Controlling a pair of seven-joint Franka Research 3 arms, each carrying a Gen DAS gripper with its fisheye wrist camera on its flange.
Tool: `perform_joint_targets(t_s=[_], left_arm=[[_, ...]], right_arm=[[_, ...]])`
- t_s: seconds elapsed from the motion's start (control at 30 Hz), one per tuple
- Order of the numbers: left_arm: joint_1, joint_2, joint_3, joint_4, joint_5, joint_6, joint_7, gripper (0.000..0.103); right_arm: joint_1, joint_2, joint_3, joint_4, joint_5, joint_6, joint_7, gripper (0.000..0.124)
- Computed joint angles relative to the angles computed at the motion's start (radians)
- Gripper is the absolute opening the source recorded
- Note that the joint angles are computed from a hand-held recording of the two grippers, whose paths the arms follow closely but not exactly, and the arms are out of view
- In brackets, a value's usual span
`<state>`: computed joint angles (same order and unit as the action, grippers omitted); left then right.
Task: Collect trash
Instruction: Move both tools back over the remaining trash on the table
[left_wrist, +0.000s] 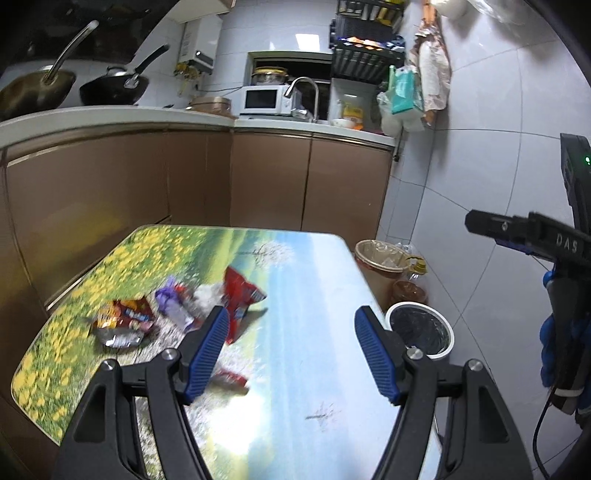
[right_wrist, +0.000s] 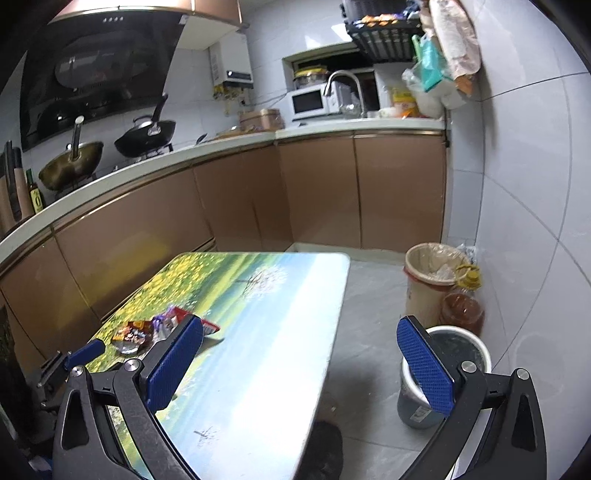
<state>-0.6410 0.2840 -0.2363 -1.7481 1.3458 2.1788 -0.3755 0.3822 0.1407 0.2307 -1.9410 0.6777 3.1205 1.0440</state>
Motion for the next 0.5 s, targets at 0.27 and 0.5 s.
perform_joint_targets(t_s=[0.27,0.5], left_arm=[[0.059,-0.131,-0.031,-0.208,-0.055,0.021,-0.083,0.069],[0.136,-0.205,-0.047,-0.329,-0.109,0.090,-0.132,0.069]], right_arm=[[0.039,0.048,-0.019,0.062,-0.086,-0.073,0.070,0.103],[0.056,0.138,-0.009,0.181,-0.169,-0.183,0.102,0.089]])
